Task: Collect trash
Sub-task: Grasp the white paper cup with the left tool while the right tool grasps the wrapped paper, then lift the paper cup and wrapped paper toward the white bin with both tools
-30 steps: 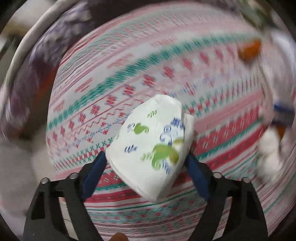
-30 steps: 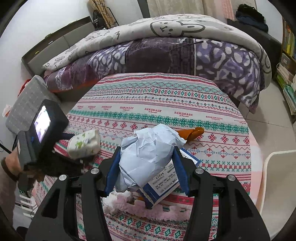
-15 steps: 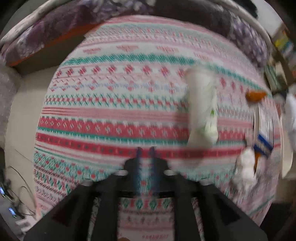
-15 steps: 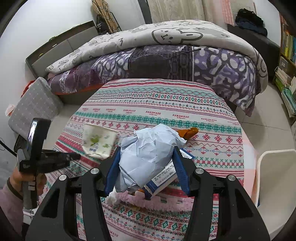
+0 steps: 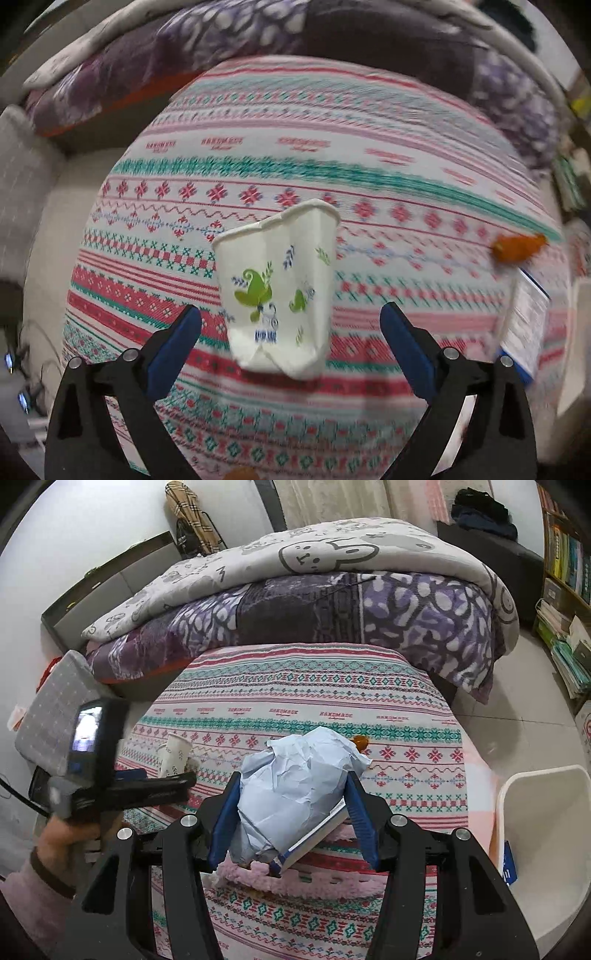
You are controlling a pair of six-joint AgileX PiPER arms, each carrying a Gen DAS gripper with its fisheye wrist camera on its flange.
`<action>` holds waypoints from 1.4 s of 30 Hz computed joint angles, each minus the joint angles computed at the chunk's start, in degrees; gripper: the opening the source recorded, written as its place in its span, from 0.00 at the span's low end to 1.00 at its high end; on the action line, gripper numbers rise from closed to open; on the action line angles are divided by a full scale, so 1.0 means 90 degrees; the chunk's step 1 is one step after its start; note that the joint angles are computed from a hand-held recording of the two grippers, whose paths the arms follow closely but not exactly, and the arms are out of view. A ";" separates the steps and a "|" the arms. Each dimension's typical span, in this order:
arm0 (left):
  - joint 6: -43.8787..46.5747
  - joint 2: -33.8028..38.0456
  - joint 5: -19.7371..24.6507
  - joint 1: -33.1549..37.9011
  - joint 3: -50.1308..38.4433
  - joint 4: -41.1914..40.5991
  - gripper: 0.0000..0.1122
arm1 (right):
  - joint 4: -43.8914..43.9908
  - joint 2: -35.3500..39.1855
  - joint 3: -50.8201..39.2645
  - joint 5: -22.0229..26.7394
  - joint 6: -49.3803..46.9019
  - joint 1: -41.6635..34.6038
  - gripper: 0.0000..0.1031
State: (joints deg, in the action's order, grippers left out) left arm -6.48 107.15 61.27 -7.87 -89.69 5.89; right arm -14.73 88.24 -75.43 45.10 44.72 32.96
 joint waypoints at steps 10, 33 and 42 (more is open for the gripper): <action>-0.0424 0.0577 -0.0060 0.0408 -0.0373 -0.0461 0.64 | 0.0146 0.0039 -0.0030 0.0003 -0.0171 -0.0050 0.51; -0.2991 -0.2910 -0.1448 -0.1271 0.1880 0.1716 0.60 | -0.1823 -0.0850 0.0486 0.0190 0.1374 0.0601 0.51; -0.5180 -0.3164 -0.1477 -0.2750 0.2064 0.3827 0.61 | -0.2960 -0.1361 0.0942 0.0524 0.2208 0.0696 0.51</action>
State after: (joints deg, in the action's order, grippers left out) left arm -53.10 78.67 47.98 -32.62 -71.12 40.33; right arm -41.37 75.99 -66.95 49.81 64.59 39.22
